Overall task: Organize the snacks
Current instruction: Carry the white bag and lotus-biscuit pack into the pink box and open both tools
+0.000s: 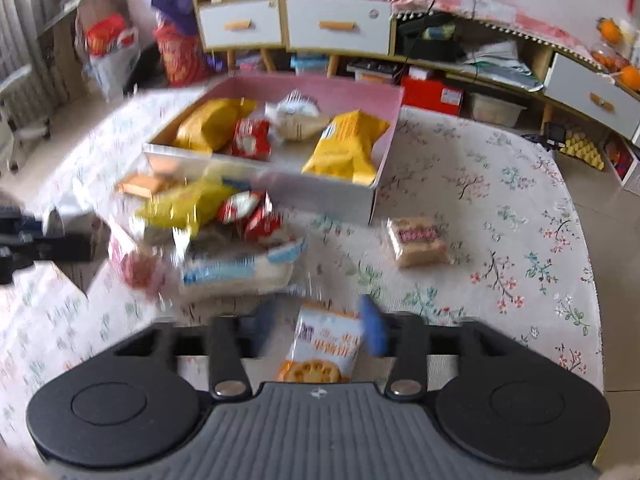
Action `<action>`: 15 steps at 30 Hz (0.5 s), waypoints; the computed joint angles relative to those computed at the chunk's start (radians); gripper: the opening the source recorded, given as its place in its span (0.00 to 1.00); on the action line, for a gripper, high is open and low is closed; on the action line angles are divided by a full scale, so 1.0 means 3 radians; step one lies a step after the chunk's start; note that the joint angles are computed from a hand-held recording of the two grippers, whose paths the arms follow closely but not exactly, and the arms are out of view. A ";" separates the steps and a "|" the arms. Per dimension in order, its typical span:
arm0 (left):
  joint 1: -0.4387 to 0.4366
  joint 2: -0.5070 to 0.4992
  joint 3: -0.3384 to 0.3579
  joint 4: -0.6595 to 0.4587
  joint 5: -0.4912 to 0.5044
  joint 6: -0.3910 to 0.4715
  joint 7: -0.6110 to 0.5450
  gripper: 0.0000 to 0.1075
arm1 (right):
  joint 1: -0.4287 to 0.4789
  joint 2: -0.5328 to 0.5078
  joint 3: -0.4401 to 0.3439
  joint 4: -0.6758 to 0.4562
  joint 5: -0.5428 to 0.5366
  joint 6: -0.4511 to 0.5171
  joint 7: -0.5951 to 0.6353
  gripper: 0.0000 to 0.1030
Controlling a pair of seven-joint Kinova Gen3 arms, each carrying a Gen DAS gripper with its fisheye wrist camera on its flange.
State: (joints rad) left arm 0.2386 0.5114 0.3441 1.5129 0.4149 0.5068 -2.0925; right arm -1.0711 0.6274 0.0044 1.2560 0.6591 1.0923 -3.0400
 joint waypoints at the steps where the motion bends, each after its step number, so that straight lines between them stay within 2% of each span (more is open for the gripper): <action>1: 0.0021 0.0007 -0.0025 -0.0021 -0.0016 0.0034 0.0032 0.27 | 0.0026 0.0067 -0.0033 -0.0121 -0.0073 0.0125 0.0105 0.64; 5: 0.0052 0.0016 -0.0067 -0.0064 -0.0043 0.0112 0.0107 0.27 | 0.0134 0.0224 -0.0079 -0.0373 -0.0367 0.0362 0.0340 0.62; 9: 0.0070 0.0007 -0.0090 -0.0064 -0.0078 0.0125 0.0121 0.27 | 0.0165 0.0217 -0.0037 -0.0294 -0.0487 0.0253 0.0271 0.60; 10: 0.0088 0.0007 -0.0107 -0.0074 -0.0095 0.0140 0.0145 0.27 | 0.0174 0.0180 -0.0035 -0.0229 -0.0492 0.0172 0.0248 0.57; 12: 0.0123 0.0016 -0.0137 -0.0098 -0.0134 0.0168 0.0191 0.27 | 0.0157 0.0138 -0.0012 -0.0153 -0.0471 0.0090 0.0183 0.37; 15: 0.0145 0.0019 -0.0147 -0.0113 -0.0163 0.0175 0.0232 0.27 | 0.0144 0.0151 -0.0011 -0.0195 -0.0468 0.0139 0.0177 0.35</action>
State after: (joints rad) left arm 0.2822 0.5172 0.2999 1.4790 0.3658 0.5592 -2.0228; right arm -1.0280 0.6728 0.0011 1.1975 0.5186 1.1338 -2.9869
